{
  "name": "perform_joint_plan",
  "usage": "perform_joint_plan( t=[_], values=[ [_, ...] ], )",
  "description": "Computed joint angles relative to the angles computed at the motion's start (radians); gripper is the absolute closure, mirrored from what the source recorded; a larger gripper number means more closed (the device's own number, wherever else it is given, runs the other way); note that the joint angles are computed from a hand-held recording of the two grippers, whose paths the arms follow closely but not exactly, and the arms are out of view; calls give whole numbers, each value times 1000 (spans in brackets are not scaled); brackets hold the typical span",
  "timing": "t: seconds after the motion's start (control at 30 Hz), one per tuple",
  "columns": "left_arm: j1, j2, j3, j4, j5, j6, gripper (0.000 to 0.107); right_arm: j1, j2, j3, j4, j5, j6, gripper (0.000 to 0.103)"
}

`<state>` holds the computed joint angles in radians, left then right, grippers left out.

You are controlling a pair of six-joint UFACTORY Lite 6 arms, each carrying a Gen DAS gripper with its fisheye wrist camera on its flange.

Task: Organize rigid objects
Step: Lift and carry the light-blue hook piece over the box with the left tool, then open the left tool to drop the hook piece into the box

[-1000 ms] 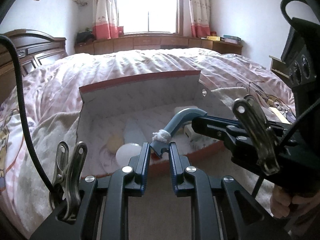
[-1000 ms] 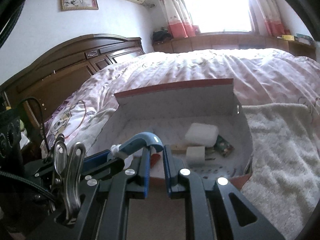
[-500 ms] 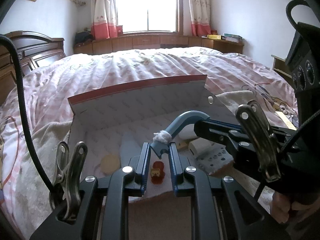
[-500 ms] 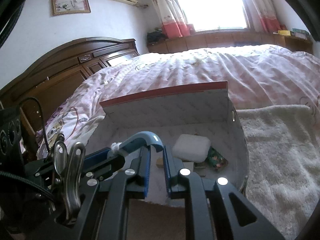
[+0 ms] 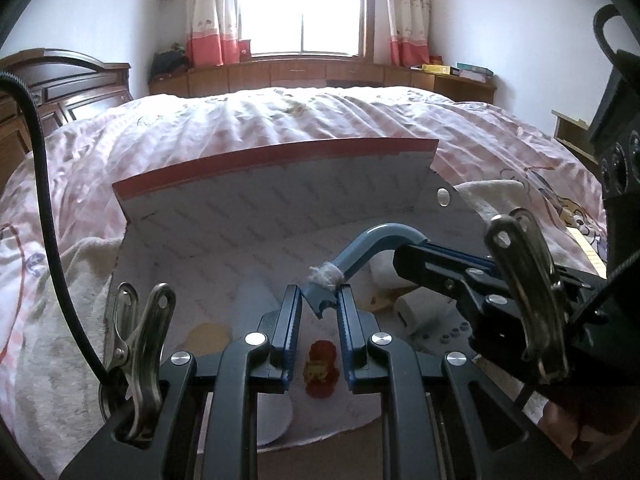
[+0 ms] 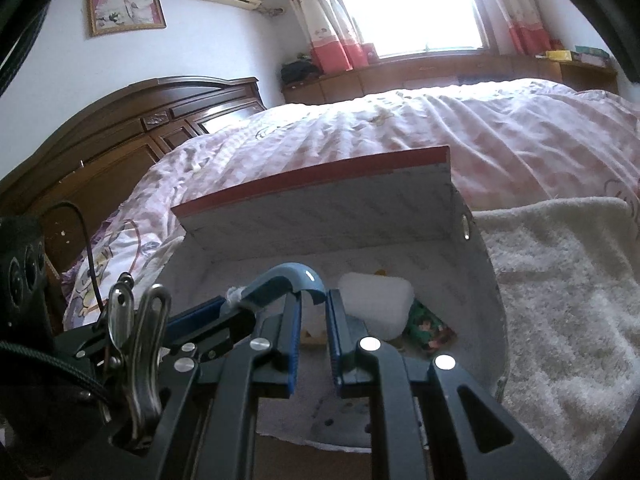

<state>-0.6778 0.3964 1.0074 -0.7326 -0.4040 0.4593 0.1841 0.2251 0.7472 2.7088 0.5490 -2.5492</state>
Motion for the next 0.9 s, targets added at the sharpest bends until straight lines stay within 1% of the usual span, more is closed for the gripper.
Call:
perform_joint_plan(
  t=[0.4, 0.6, 0.67, 0.73, 0.8, 0.9],
  values=[
    [-7, 77, 73, -67, 10, 45, 88, -21, 65, 19, 11, 33, -9, 90],
    [-5, 97, 93, -107, 15, 68, 88, -3, 68, 13, 80, 36, -77, 89],
    [-6, 104, 102, -134, 16, 84, 88, 1, 66, 11, 99, 34, -97, 86],
    [-10, 107, 107, -184, 9, 121, 88, 8, 63, 6, 132, 34, -124, 78],
    [-11, 112, 120, -251, 9, 183, 84, 9, 61, 3, 145, 36, -135, 77],
    [-16, 114, 127, -329, -2, 254, 82, 7, 58, 2, 137, 38, -127, 73]
  ],
)
